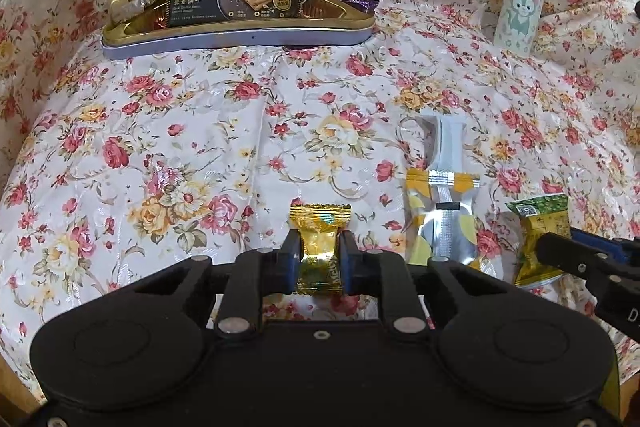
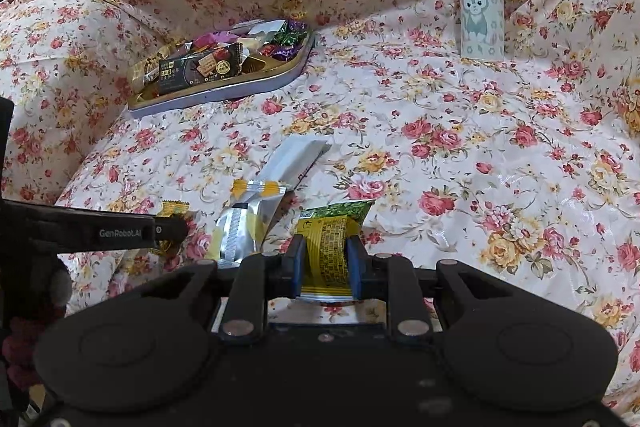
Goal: Organize snacks
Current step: 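Grasp the yellow-green packet with the right tool while the left grasps the gold candy, then carry both snacks to the gold tray and open both tools to drop them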
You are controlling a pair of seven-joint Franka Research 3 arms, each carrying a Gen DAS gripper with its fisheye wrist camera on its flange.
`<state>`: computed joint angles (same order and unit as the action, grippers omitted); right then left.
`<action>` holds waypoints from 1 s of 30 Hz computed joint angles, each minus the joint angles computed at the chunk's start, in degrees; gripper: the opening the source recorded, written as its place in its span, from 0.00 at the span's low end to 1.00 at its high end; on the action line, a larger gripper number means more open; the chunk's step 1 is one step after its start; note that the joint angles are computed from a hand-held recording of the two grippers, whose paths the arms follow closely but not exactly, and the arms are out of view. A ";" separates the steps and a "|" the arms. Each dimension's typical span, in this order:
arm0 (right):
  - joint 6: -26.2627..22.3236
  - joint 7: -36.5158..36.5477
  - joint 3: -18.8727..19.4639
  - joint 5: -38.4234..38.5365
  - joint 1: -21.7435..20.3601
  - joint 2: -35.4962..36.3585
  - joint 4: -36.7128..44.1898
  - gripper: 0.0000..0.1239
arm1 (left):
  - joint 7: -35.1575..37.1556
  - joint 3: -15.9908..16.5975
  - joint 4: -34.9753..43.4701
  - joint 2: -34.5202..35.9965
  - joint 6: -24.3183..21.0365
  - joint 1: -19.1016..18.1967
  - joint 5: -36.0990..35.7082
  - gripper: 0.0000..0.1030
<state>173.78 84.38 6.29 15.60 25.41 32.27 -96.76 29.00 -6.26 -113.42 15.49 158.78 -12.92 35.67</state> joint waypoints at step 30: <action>3.63 -23.65 18.07 23.19 -13.06 -14.62 -16.79 0.19 | 1.38 -6.15 -16.55 -18.13 1.51 0.71 -4.89 0.25</action>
